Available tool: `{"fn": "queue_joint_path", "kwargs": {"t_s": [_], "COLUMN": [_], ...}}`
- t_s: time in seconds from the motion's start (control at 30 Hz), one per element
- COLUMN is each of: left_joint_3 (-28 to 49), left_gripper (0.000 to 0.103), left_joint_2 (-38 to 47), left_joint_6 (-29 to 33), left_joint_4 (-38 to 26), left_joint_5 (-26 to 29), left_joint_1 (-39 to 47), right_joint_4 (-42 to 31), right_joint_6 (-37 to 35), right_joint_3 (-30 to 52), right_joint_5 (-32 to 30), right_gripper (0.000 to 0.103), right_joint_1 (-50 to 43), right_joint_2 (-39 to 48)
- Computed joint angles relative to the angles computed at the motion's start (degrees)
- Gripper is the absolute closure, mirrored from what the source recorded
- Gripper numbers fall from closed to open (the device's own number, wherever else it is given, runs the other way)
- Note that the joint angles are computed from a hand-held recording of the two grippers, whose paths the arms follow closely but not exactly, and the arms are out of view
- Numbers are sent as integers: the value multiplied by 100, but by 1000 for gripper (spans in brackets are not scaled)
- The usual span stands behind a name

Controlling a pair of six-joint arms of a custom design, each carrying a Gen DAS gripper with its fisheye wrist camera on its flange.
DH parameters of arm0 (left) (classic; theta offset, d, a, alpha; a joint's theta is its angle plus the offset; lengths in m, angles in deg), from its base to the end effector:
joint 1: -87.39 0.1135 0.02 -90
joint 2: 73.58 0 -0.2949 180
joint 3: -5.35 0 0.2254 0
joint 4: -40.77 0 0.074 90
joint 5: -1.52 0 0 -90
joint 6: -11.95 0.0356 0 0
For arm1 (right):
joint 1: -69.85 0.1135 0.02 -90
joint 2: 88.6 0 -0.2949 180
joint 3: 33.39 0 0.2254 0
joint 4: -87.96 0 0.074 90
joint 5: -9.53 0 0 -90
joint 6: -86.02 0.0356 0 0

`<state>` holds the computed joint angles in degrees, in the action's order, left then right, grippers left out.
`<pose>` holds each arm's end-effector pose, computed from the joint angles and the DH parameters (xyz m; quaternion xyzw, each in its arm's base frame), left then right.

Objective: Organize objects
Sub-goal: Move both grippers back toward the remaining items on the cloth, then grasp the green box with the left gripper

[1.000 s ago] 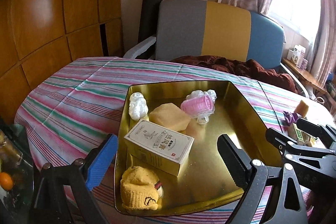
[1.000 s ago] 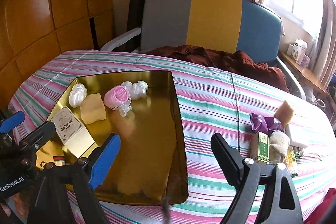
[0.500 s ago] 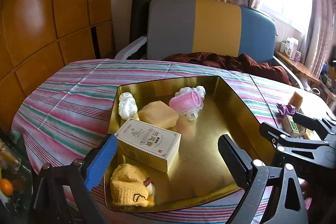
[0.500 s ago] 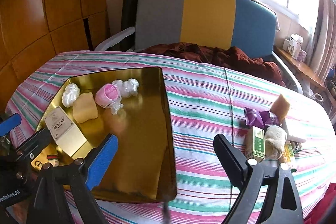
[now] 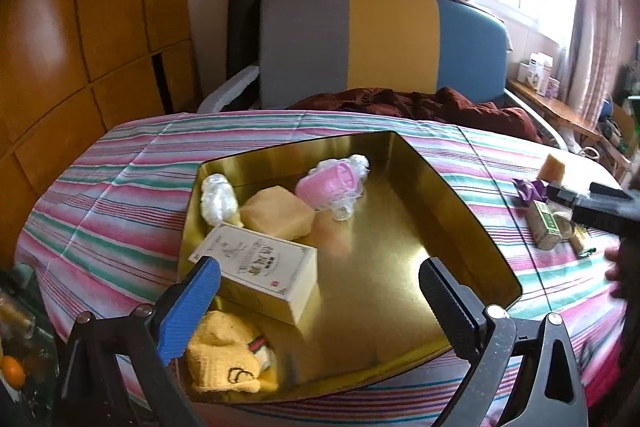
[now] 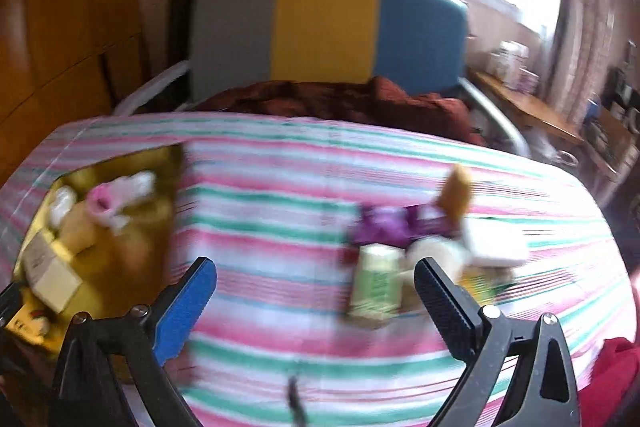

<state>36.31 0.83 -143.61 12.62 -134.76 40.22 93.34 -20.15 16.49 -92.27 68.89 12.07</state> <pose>0.1110 -0.0819 0.1490 -0.2071 0.8860 0.0925 0.4044 0.2936 0.0024 0.1511 -0.1605 0.9071 0.0378 0.3873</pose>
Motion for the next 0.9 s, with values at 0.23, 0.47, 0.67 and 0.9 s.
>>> {"fn": "queue_joint_path", "kwargs": {"t_s": [0.23,0.47,0.67,0.9], "left_joint_3": [258,976,1975,3226], "left_gripper": [3,3,3,3], "left_joint_2": [291,1073,1902,3142], "left_joint_6": [796,1898,2656,3153], "left_joint_4": [586,1313,1596,1641], "left_joint_5": [205,778,1311,2076], "left_joint_1": [12,117,314,647], "right_joint_4": [-785,-2203,-2573,-2808], "right_joint_6": [160,1242,1195,1186], "right_joint_3": [1727,3097,3258,3395], "right_joint_5": [-297,-902,-1290,-1531], "right_gripper": [2,2,2,2], "right_joint_1": [-1521,-2293,-2364,-2473], "right_joint_2": [1035,1969,2054,2100]}}
